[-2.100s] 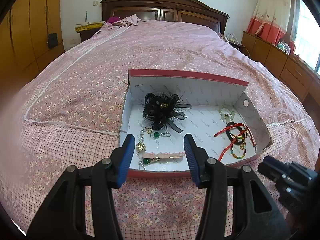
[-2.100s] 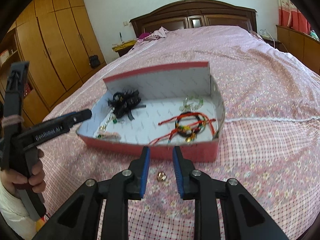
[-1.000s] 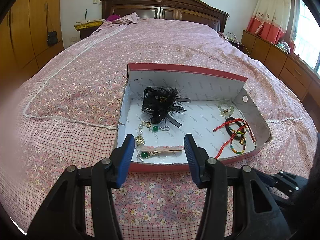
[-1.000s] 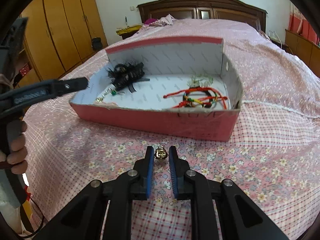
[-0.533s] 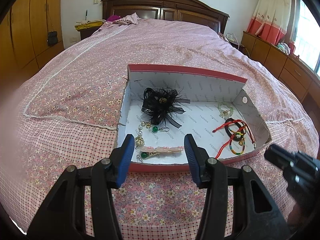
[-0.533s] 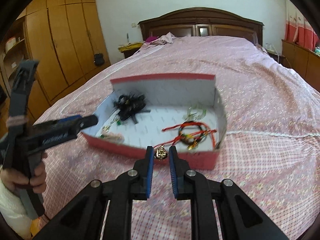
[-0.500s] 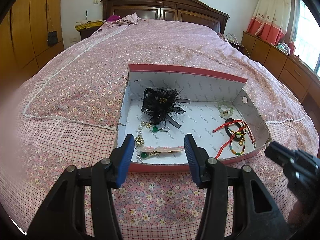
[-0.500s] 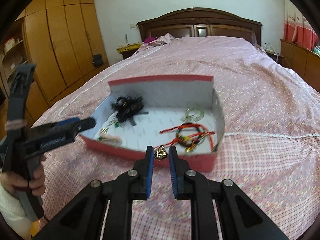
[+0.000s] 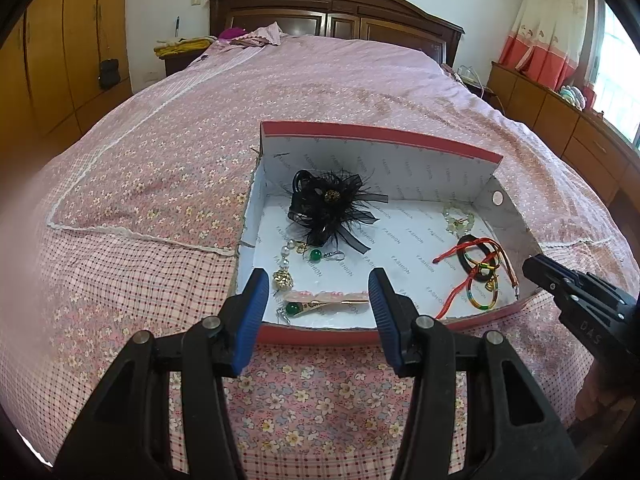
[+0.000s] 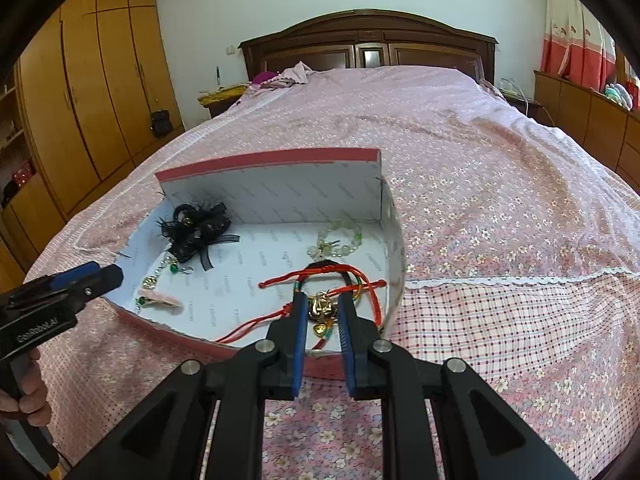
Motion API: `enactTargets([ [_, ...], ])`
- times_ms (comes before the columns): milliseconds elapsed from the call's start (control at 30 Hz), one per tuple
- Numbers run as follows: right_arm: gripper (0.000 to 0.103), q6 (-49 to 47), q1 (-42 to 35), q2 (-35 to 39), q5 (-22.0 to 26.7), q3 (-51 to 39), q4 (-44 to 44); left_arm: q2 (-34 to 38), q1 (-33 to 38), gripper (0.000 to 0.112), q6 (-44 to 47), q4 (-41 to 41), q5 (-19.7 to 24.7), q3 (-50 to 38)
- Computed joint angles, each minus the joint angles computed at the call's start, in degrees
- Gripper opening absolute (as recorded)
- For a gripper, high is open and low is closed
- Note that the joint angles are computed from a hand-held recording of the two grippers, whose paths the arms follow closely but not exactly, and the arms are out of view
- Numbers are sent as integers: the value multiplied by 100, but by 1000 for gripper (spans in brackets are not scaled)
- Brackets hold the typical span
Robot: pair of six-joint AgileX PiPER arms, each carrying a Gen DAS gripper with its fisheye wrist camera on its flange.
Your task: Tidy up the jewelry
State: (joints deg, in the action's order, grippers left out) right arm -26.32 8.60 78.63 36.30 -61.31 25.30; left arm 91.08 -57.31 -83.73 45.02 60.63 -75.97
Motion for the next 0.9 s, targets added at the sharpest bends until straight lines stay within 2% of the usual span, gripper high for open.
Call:
enactTargets([
  [433,18,143,17,77,-5,-1,-113,-5,-20,44,12,19,19,-24],
  [600,36,127,-8,47,-34,27,-42,4,-35,44,16,27,50,-64],
  [900,47,310,63,-319,87,70,-88,-12,-91,44,2,43,132,-124],
])
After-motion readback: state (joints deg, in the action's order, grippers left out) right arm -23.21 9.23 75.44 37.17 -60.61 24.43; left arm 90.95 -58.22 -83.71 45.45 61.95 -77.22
